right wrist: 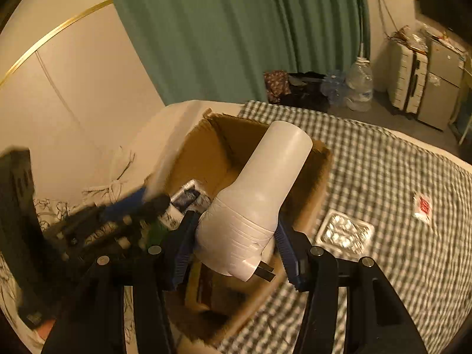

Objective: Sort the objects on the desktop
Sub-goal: 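Carry the comb and white bottle over the cardboard box and release both, then grasp the foil blister tray with the left gripper while the right gripper grasps the red-white snack packet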

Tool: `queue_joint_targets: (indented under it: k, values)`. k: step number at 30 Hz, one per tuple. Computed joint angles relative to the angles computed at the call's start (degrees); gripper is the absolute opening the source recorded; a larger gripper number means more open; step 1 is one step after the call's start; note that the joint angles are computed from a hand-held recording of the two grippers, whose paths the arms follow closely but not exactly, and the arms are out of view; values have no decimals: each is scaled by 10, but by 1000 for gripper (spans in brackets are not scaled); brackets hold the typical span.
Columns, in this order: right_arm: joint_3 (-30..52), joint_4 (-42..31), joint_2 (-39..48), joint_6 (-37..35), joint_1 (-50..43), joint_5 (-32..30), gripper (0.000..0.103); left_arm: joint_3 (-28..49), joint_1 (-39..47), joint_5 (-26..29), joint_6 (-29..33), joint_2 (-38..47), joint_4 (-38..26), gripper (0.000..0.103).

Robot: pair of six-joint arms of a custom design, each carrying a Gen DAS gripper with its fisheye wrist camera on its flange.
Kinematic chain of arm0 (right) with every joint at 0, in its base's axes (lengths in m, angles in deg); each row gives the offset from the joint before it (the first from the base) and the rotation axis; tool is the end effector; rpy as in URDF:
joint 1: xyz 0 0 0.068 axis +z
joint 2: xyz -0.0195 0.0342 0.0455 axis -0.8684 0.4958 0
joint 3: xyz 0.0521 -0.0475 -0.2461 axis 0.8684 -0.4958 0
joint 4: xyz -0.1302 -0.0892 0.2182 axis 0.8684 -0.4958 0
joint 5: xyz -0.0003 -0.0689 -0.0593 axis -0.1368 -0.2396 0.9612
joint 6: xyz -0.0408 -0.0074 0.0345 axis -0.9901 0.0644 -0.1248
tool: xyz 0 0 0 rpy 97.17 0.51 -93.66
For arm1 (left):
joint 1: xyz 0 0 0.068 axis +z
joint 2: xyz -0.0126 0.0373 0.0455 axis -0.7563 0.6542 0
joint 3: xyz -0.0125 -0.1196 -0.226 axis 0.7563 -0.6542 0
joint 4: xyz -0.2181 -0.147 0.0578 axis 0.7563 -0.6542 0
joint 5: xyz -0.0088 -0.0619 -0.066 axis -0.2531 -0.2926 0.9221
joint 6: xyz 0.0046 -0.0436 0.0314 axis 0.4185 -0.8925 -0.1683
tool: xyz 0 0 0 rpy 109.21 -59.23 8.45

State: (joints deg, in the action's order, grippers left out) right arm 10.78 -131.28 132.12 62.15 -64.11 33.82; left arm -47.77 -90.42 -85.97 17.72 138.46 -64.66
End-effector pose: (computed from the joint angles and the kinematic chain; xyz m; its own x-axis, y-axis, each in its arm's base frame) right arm 0.1666 0.0063 0.2100 -0.7574 -0.1608 -0.6329 -0.4056 0.8754 0.2629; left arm 0.2052 -0.1625 0.1833 -0.7010 -0.0453 -0.7117 0.0614 0.9904 -0.1235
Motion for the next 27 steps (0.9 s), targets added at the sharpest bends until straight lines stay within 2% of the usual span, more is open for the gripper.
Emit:
queue_joint_targets:
  k: [2,4,5,6,7,8,10,12,15,16,20,23,27]
  values:
    - [20,15,36,13,14,4,55,0,4,8,5,15,12,26]
    - [34,17,52,10,13,4,79,-1,12,21,12,21,18,28]
    - [34,16,37,20,12,19,91,1,11,20,8,26,14,35]
    - [36,21,32,24,5,21,91,11,12,23,7,38,7,46]
    - [36,27,31,26,-4,14,91,17,6,14,0,44,-2,74]
    - [38,21,26,14,-35,-8,91,17,1,4,-5,40,-6,88]
    - [39,-3,15,-22,-103,-47,91,14,-14,-15,-9,29,1,90]
    - [46,-34,24,-75,-181,-80,91,21,-36,-32,-20,24,-19,90]
    - [59,-88,64,-200,-333,-133,91,49,-99,-76,-56,38,-50,95]
    - [62,-109,86,-261,-397,-145,91,63,-121,-91,-69,50,-58,98]
    - [75,-125,186,-439,-574,-149,91,127,-216,-129,-125,126,-61,103]
    - [88,-101,286,-525,-669,-146,91,195,-277,-145,-185,225,-57,103]
    - [102,-33,410,-590,-744,-126,91,276,-313,-132,-234,351,-36,103]
